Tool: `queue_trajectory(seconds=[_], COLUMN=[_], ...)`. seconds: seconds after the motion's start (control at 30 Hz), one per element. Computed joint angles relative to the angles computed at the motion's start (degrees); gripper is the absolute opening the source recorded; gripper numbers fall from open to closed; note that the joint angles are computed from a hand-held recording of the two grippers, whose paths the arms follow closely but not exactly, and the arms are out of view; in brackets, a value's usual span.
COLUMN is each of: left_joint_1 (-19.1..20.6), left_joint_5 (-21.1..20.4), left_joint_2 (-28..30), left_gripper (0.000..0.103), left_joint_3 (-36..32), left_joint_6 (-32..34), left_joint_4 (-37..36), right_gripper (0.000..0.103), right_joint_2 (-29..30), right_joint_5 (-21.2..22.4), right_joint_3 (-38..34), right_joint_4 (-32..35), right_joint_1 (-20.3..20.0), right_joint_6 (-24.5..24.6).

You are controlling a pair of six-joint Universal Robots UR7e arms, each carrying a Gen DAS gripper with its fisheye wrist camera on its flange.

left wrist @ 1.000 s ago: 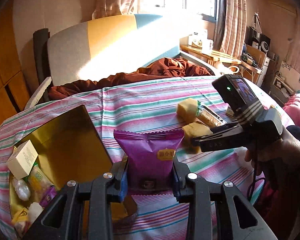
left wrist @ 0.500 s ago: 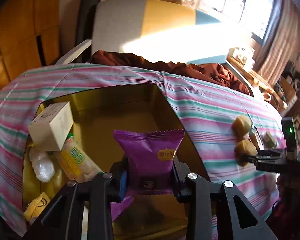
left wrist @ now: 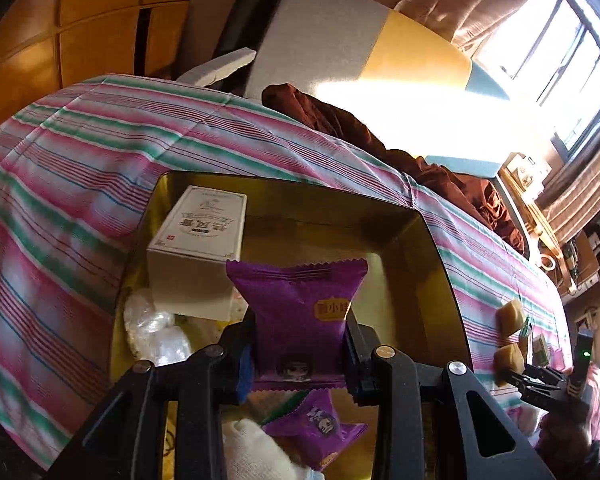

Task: Organize objects
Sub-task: 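Lower the purple packet into the gold tray and open the left tool, then carry the yellow sponge into the gold tray and open the right tool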

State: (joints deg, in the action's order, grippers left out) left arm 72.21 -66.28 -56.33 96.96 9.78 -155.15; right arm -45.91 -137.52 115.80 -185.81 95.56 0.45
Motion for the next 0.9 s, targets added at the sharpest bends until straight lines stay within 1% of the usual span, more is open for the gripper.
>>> queue_trajectory(seconds=[0.13,0.27,0.33,0.5,0.6,0.7,0.8,0.9], left_joint_1=[-0.62,-0.50,-0.28,-0.26,-0.19,-0.49,-1.05,-1.80], left_joint_5=[2.53,5.16,5.63,8.25,8.25,8.19,7.89,7.51], left_joint_2=[4.10,7.97,9.27,11.17,10.68,9.30,6.94,4.09], left_gripper=[0.035,0.035,0.035,0.047,0.048,0.048,0.048,0.052], left_joint_3=[-2.61,-6.48,-8.13,-10.21,-9.64,-7.65,-4.51,-0.48], left_joint_6=[2.16,2.70,3.24,4.26,4.17,4.92,5.24,5.97], left_joint_4=[0.95,1.98,2.58,3.16,2.73,0.92,-1.80,-5.16], right_gripper=[0.061,0.061,0.061,0.061,0.061,0.061,0.061,0.061], right_joint_2=[-0.14,0.00,0.10,0.53,0.56,0.54,0.53,0.71], right_joint_5=[-0.07,-0.29,-0.40,-1.04,-1.07,-1.20,-1.22,-1.66], right_joint_3=[0.13,-0.02,-0.04,-0.28,-0.28,-0.08,-0.08,-0.16], right_joint_4=[0.08,0.27,0.31,0.57,0.50,0.27,0.12,0.13], right_joint_1=[0.05,0.16,0.15,0.30,0.30,0.33,0.21,0.40], right_joint_6=[-0.10,-0.15,-0.28,-0.54,-0.59,-0.72,-1.02,-1.06])
